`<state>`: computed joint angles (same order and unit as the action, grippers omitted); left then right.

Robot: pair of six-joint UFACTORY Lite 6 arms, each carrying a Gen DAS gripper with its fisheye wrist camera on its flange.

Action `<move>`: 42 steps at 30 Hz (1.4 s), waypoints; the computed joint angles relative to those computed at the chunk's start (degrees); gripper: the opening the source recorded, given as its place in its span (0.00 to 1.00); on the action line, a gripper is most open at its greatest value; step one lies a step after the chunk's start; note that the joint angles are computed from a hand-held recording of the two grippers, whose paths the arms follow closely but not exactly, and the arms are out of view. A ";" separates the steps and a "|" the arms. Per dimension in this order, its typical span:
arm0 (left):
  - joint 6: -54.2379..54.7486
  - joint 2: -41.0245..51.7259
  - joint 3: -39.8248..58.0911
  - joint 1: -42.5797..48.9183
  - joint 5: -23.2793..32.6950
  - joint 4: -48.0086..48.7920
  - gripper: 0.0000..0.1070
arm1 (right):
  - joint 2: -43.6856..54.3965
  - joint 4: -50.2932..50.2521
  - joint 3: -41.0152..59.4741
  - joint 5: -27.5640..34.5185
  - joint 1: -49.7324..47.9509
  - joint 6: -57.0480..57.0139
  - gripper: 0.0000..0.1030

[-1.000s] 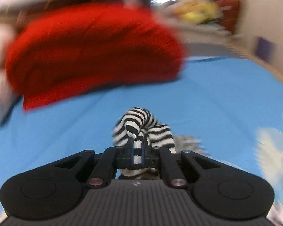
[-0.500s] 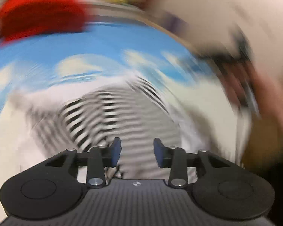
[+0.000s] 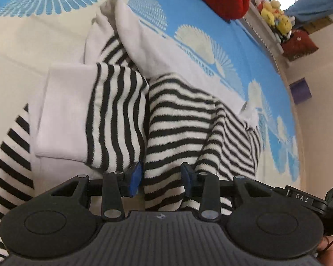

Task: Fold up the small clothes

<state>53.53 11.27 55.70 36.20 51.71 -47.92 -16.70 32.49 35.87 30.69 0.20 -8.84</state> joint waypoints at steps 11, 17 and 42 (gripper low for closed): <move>-3.32 -4.72 -7.08 -5.51 -10.26 -3.01 0.03 | -3.10 -1.80 -3.97 -3.83 3.45 0.63 0.06; 3.85 -10.22 -5.70 -1.45 -6.63 -8.39 0.02 | -8.14 11.26 -4.47 -3.18 -2.84 -10.92 0.01; -8.97 0.35 10.47 8.56 2.95 1.14 0.34 | -4.50 -2.44 0.20 -2.58 -7.93 6.41 0.39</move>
<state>44.56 11.62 66.17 44.76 54.66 -46.78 -21.20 30.05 36.07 28.11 -7.72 -2.43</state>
